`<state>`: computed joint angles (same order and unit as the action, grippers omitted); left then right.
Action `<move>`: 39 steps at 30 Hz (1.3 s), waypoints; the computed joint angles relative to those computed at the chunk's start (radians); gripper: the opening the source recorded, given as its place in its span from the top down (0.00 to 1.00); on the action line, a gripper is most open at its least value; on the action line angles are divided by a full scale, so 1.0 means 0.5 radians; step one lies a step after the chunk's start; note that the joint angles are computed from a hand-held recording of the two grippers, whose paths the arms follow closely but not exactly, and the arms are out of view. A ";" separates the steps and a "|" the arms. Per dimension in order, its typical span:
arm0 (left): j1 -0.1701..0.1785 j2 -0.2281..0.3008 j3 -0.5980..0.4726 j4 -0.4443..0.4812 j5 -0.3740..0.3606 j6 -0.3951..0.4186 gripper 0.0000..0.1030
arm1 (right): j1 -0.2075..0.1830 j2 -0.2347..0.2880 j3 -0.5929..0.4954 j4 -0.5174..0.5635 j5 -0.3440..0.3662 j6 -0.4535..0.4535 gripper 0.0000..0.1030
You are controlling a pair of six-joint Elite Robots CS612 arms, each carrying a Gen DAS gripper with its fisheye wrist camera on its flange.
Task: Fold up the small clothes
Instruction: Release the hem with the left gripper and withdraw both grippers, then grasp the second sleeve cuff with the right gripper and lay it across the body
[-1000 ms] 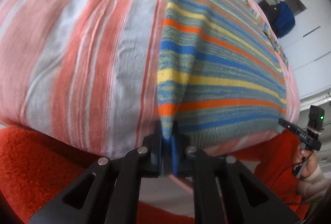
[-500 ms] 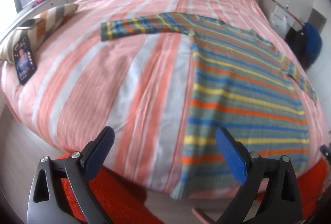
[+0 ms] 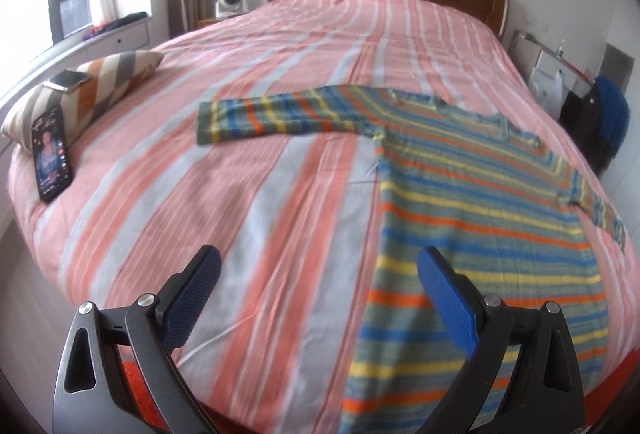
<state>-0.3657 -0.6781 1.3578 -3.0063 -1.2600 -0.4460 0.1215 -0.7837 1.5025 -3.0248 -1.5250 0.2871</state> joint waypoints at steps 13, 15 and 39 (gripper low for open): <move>0.007 0.009 0.076 -0.075 0.107 -0.115 0.03 | -0.423 0.332 -0.509 -0.005 0.602 1.035 0.25; 0.011 0.012 0.074 -0.052 0.122 -0.126 0.03 | -0.422 0.375 -0.585 0.104 0.551 1.015 0.28; 0.051 0.061 0.038 0.069 0.106 -0.293 0.03 | -0.280 0.583 -1.161 0.906 -0.213 0.555 0.98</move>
<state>-0.3404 -0.6476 1.3770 -2.9717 -1.2071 -0.5927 -0.0185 -0.4920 0.9219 -2.5719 -1.6314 0.5645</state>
